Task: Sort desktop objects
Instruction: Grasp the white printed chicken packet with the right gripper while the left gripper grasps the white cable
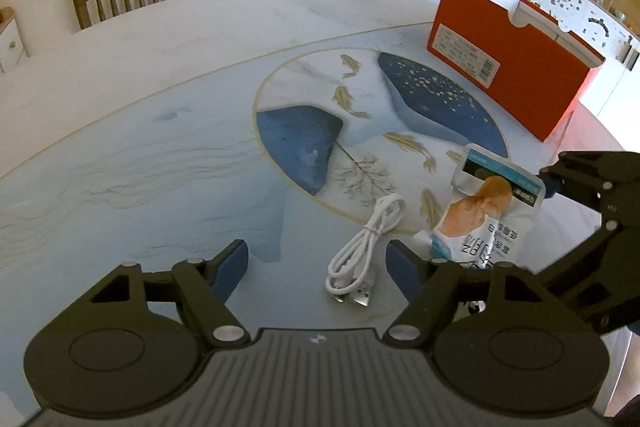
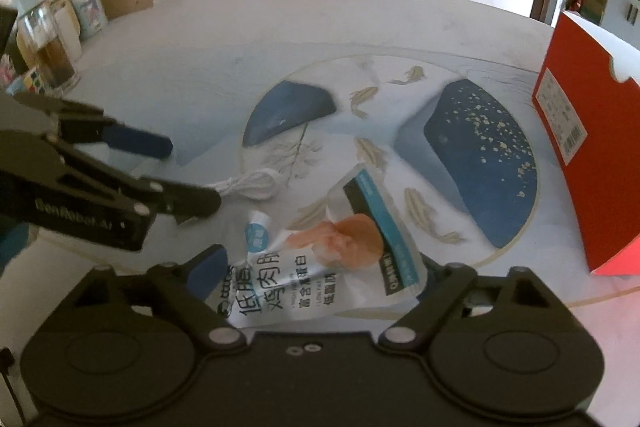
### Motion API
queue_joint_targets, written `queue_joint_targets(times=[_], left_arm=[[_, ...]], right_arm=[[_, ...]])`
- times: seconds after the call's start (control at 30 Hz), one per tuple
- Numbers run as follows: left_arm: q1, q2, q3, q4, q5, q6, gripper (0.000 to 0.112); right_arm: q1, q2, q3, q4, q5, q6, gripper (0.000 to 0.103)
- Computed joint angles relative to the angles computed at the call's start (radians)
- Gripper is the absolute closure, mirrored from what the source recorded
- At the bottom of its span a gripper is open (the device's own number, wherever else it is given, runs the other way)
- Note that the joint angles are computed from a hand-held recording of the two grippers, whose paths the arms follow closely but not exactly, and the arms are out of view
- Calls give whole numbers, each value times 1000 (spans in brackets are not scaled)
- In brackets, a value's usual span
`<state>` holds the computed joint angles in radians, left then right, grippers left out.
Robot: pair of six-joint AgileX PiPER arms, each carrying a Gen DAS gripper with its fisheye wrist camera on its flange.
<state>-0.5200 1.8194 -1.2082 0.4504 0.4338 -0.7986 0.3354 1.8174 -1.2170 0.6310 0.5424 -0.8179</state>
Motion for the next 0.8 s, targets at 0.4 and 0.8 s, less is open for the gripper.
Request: queue_joint_targets(times=[0.4,0.8], left_arm=[[-37,53,-77,15,25,47,67],[-70,114,-189,-46,95,176,98]], right_arm=[[-84,9,-25,80,38,-23,38],[-189,10,-81,141,131,-31,78]])
